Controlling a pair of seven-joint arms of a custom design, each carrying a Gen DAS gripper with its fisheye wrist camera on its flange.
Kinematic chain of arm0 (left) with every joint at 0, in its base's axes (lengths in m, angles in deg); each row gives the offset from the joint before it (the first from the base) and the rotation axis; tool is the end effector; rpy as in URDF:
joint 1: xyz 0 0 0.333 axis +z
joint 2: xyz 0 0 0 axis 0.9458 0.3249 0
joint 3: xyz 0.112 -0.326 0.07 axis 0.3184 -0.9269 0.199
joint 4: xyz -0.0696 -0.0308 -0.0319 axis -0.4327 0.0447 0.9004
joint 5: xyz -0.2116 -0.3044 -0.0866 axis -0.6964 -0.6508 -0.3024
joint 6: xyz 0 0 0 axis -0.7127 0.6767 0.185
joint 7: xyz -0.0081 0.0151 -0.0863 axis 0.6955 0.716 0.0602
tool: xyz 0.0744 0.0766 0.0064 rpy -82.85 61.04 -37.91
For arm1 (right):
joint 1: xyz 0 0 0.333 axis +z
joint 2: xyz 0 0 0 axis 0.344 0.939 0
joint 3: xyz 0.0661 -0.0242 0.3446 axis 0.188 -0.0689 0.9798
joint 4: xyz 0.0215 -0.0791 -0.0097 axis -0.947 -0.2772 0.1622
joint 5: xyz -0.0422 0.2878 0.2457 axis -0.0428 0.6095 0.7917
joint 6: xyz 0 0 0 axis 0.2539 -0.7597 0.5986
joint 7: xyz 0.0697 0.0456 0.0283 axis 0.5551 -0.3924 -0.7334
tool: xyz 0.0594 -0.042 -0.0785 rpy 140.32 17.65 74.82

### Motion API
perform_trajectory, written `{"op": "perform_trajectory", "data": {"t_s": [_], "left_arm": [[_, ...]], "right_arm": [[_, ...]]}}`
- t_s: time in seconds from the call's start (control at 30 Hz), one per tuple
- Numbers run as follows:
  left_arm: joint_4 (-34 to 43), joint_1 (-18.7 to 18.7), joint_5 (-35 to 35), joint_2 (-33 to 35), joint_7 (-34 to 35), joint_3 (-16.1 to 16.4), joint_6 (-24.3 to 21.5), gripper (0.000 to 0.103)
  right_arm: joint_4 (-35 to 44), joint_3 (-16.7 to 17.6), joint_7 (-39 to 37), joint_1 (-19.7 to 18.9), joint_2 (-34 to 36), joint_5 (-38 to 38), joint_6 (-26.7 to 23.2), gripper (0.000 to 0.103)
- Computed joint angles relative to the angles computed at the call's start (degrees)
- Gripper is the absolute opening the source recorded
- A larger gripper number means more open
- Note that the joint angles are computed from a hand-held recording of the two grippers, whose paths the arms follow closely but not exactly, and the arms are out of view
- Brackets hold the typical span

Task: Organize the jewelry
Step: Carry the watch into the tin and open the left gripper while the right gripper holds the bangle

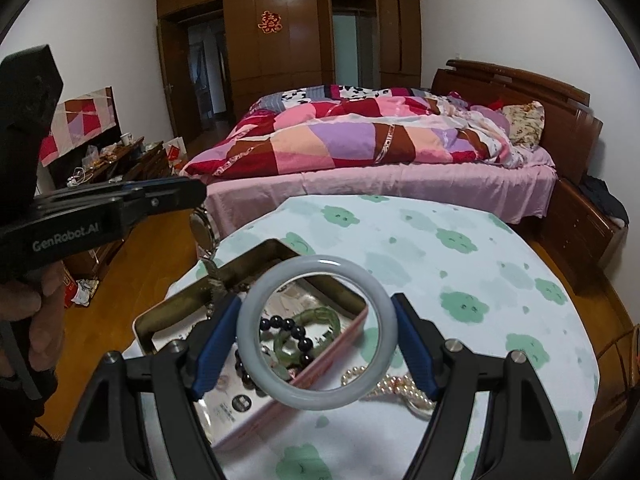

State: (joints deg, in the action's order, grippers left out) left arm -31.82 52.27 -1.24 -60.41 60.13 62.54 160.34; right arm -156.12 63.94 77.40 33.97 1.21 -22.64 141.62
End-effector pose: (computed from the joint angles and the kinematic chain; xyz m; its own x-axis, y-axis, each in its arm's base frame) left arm 0.5911 -0.3161 0.4973 -0.2209 -0.9655 0.1381 -0.5743 0.0143 -0.8185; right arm 0.6004 0.1799 0.4699 0.5002 -0.8650 -0.0388 -0.5414 -0.2775 -0.7936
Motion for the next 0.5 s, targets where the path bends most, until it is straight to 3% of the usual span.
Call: {"op": "perform_trajectory", "data": {"t_s": [0.5], "left_arm": [[2.2,1.5,-6.2,3.0,5.9,-0.8,-0.2,0.015]], "right_arm": [[1.5,-0.2,7.2,1.4,2.7,-8.1,1.0,0.077]]}}
